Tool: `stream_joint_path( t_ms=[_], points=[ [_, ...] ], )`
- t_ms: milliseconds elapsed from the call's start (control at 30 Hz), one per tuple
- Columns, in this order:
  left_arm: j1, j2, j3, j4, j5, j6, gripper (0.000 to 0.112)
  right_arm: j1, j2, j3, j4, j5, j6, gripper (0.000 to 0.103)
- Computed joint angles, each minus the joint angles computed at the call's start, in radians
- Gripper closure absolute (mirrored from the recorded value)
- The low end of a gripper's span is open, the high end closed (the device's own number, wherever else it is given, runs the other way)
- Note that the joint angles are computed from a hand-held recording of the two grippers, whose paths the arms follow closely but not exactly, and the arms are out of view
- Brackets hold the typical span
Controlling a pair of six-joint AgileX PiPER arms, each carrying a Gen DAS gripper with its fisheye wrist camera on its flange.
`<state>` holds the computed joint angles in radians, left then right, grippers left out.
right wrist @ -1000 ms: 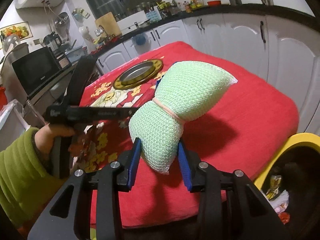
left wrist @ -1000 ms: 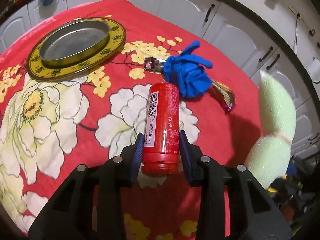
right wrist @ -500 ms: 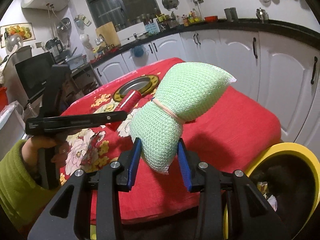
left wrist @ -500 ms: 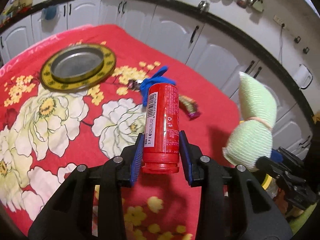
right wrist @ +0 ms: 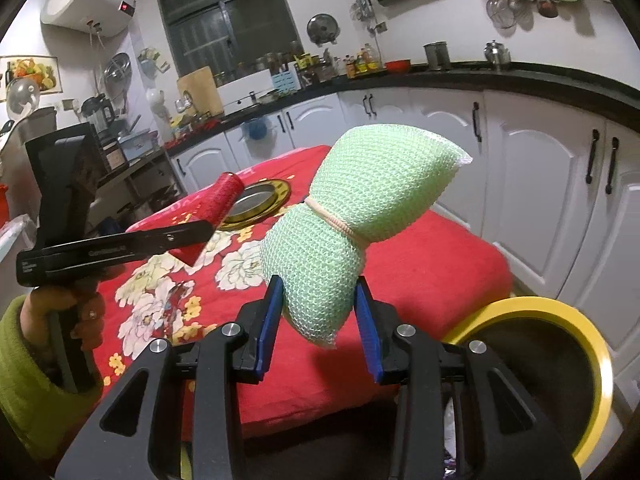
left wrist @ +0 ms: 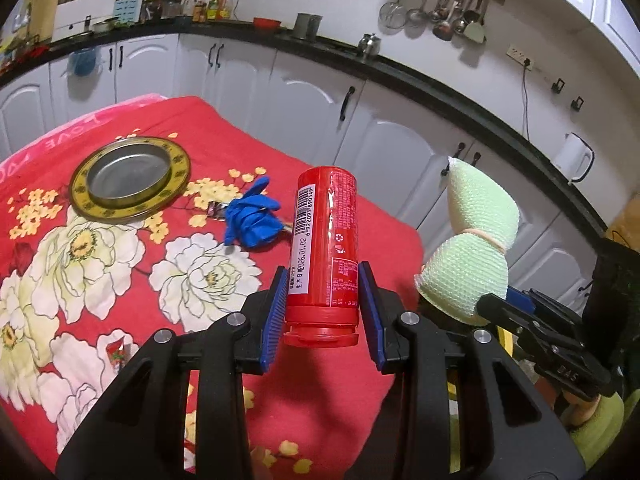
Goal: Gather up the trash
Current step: 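Carry the red can with the left gripper while the right gripper carries the green bag to the bin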
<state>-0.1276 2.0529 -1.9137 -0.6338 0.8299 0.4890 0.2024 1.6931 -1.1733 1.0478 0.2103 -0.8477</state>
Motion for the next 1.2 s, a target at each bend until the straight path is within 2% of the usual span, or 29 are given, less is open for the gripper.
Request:
stream_joint_path(
  t_ms=[600,933,1200],
  points=[
    [-0.086,-0.062,0.1,-0.09,-0.07,0.06,0.085,-0.069,-0.11,0.132,0.016,-0.062,-0.033,0.069],
    [-0.158,-0.073,0.122,-0.079,-0.11,0.071,0.085,-0.129,-0.155,0.197,0.172,-0.065,-0.199,0.069],
    [-0.206,-0.048,0.103,-0.052,-0.101,0.069,0.085,-0.181,-0.181,0.24,0.208,-0.076,-0.247,0.07]
  ],
)
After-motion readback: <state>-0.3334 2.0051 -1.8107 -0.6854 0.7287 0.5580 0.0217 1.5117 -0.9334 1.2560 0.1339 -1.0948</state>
